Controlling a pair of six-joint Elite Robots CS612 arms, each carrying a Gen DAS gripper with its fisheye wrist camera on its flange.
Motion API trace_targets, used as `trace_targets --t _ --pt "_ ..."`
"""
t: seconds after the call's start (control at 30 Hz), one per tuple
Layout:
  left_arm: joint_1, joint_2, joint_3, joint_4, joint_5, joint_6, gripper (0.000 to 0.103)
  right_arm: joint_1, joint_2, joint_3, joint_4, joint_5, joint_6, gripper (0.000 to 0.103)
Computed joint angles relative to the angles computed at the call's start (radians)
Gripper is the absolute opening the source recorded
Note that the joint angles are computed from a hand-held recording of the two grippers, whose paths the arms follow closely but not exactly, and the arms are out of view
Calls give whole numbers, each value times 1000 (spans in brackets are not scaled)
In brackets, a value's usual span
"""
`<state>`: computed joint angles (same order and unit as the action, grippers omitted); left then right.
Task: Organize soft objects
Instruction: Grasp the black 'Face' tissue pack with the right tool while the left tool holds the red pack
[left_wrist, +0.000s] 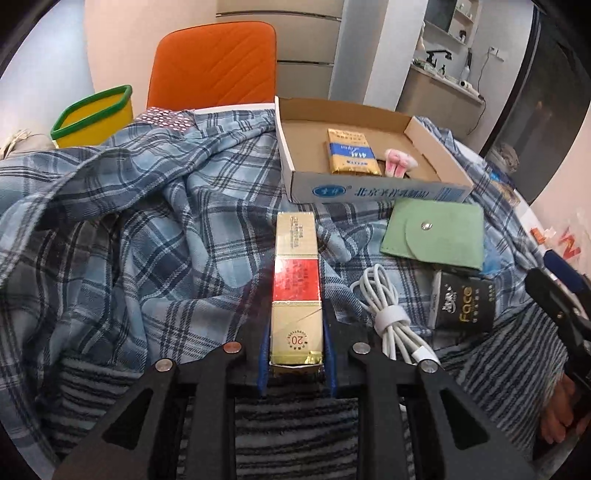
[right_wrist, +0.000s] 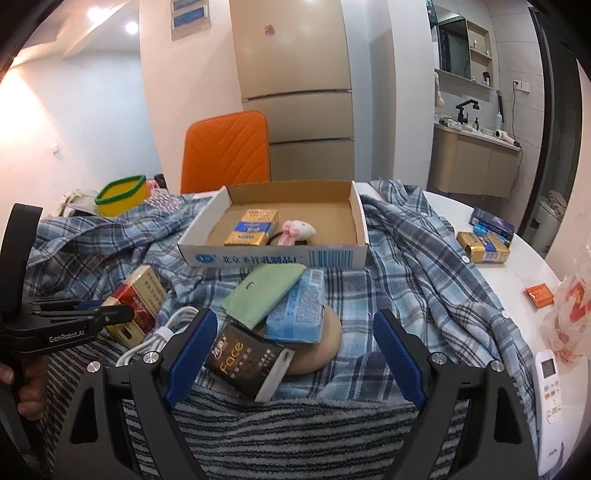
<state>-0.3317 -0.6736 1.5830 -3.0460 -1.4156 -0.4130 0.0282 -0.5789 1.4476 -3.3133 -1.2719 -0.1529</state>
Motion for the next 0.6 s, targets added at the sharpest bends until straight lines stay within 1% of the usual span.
trace_targets --t 0.07,0.1,0.17,0.2,0.23,0.27,0.3,0.33,0.4,0.5,0.6 --pt "0 8 -4 1 -3 5 21 5 -5 2 23 -17 -1 88" --pt "-2 9 1 -16 6 11 21 9 -8 2 43 -34 6 88" --pt "-4 10 10 -48 8 17 21 13 -12 0 82 -38 26 88" --pt "-3 11 16 -72 1 23 21 14 -14 -2 104 -36 44 88" --pt "-2 12 20 -91 -9 27 21 15 -16 -3 119 -40 84 88" --pt "-3 12 24 -106 -8 28 21 14 -18 -2 123 -32 136 88" --pt "-5 12 28 -119 4 27 21 15 -19 -3 129 -25 165 88" --pt "-7 11 31 -131 15 26 21 22 -20 -9 148 -52 184 88" --pt "-8 10 39 -156 23 27 21 42 -18 -33 203 -141 196 88" --pt "-9 10 45 -176 34 19 21 55 -9 -72 295 -166 205 88" --pt "-6 12 48 -193 30 7 21 70 3 -107 374 -195 202 88"
